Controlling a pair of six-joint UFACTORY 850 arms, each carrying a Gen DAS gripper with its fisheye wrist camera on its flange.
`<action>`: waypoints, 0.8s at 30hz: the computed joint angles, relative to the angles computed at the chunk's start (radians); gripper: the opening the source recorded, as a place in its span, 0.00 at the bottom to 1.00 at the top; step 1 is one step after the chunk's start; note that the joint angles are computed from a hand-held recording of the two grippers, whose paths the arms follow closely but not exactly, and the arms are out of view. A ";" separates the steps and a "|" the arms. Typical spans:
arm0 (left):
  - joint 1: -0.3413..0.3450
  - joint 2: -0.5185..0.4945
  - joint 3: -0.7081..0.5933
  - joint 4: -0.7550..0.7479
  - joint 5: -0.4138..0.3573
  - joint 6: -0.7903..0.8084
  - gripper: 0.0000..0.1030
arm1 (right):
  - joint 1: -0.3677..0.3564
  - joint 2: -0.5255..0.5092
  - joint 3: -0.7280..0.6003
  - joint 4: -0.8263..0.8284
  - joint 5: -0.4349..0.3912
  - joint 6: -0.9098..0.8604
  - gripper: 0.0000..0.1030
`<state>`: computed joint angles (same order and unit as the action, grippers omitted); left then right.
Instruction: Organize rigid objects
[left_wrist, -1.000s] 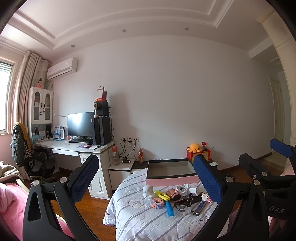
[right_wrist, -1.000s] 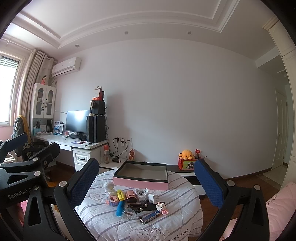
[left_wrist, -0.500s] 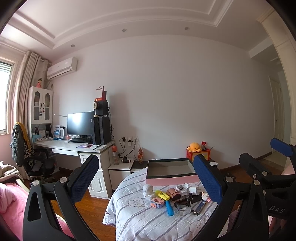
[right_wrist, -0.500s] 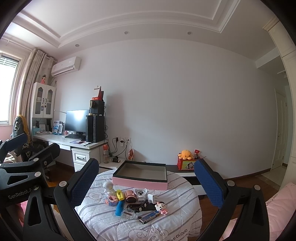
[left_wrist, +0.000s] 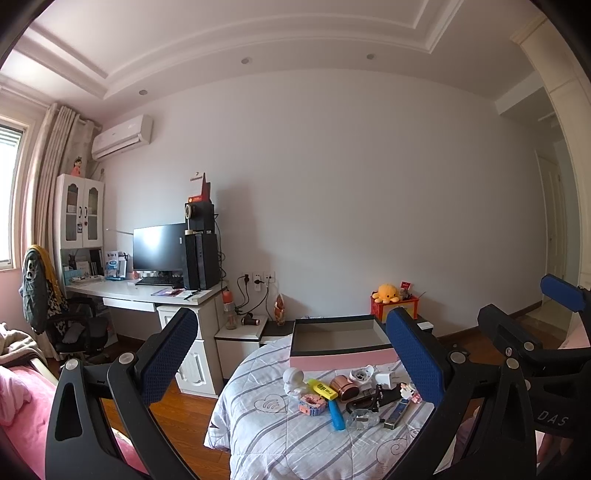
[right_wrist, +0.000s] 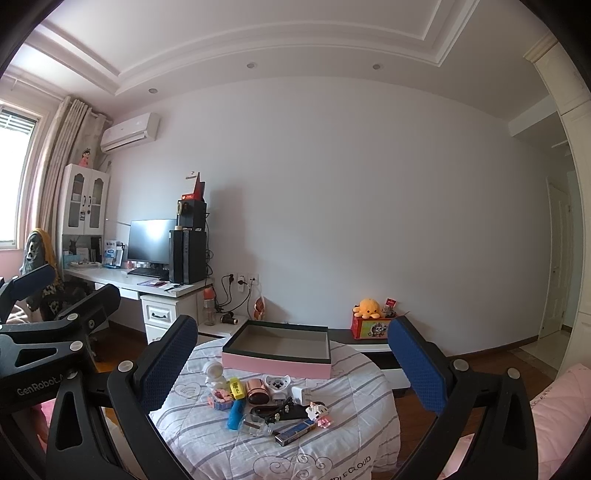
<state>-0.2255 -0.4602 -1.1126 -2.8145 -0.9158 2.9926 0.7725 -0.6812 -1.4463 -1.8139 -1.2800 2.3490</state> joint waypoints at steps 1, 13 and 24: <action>-0.001 0.001 0.000 -0.001 0.001 0.002 1.00 | 0.000 0.000 0.001 -0.001 -0.001 0.002 1.00; -0.003 0.004 0.001 -0.005 0.003 0.009 1.00 | -0.002 -0.001 -0.002 0.000 -0.002 -0.001 1.00; -0.003 0.006 0.001 -0.008 0.009 0.012 1.00 | -0.008 0.002 0.003 0.000 0.004 -0.002 1.00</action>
<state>-0.2290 -0.4547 -1.1114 -2.8223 -0.9070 3.0047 0.7648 -0.6787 -1.4433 -1.8137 -1.2765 2.3474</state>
